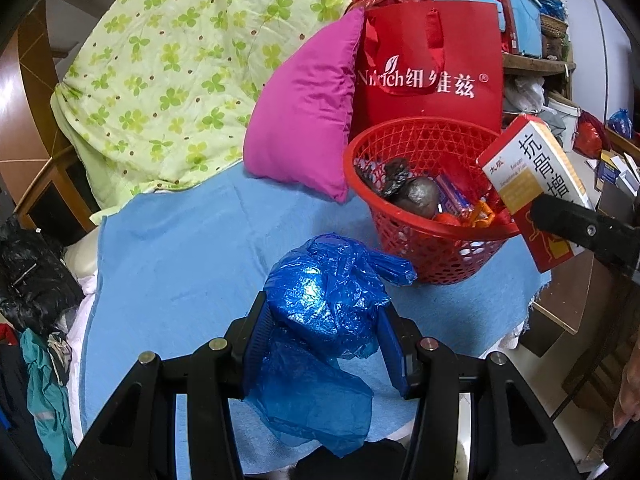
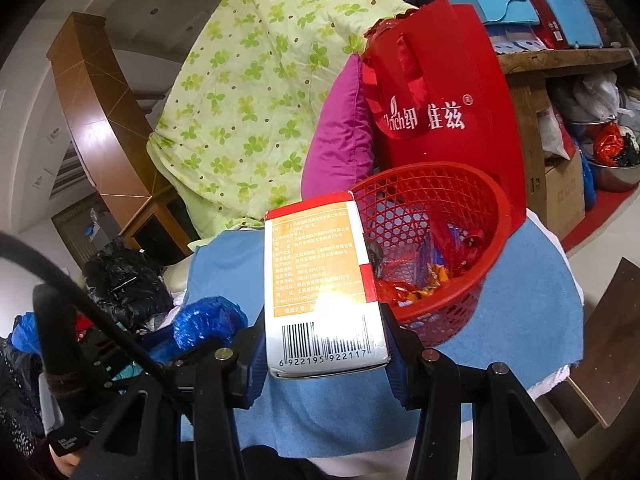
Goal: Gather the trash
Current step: 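Lower the blue bag in the left tool while the right tool lowers the box into the wastebasket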
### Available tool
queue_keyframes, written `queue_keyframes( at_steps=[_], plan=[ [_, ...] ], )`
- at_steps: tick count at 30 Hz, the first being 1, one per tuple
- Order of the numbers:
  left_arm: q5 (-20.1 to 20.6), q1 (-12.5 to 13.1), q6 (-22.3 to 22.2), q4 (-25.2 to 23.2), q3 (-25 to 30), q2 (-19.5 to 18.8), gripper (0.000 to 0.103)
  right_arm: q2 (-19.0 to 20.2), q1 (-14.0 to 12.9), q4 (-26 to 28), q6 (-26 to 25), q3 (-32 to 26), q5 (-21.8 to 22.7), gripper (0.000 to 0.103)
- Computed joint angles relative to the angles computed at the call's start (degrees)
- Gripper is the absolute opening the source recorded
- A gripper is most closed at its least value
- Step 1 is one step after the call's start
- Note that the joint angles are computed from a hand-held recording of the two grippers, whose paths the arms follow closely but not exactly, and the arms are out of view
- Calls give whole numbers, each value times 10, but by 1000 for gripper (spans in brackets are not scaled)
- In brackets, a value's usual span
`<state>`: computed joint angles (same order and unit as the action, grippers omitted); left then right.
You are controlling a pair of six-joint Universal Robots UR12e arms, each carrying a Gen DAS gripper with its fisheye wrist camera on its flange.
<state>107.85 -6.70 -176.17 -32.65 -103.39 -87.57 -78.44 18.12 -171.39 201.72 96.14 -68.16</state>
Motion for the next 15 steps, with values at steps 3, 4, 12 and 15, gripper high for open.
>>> queue_keyframes(
  at_steps=[3, 4, 12, 15],
  plan=[
    [-8, 8, -6, -5, 5, -5, 53, 6, 5, 8, -9, -10, 0, 52],
    [-11, 11, -7, -7, 7, -6, 53, 9, 6, 11, -13, -15, -1, 52],
    [-31, 22, -3, 6, 31, -22, 53, 20, 8, 23, -23, -35, -15, 52],
    [-42, 22, 4, 11, 44, -30, 53, 23, 6, 30, -24, -40, -21, 52]
  ],
)
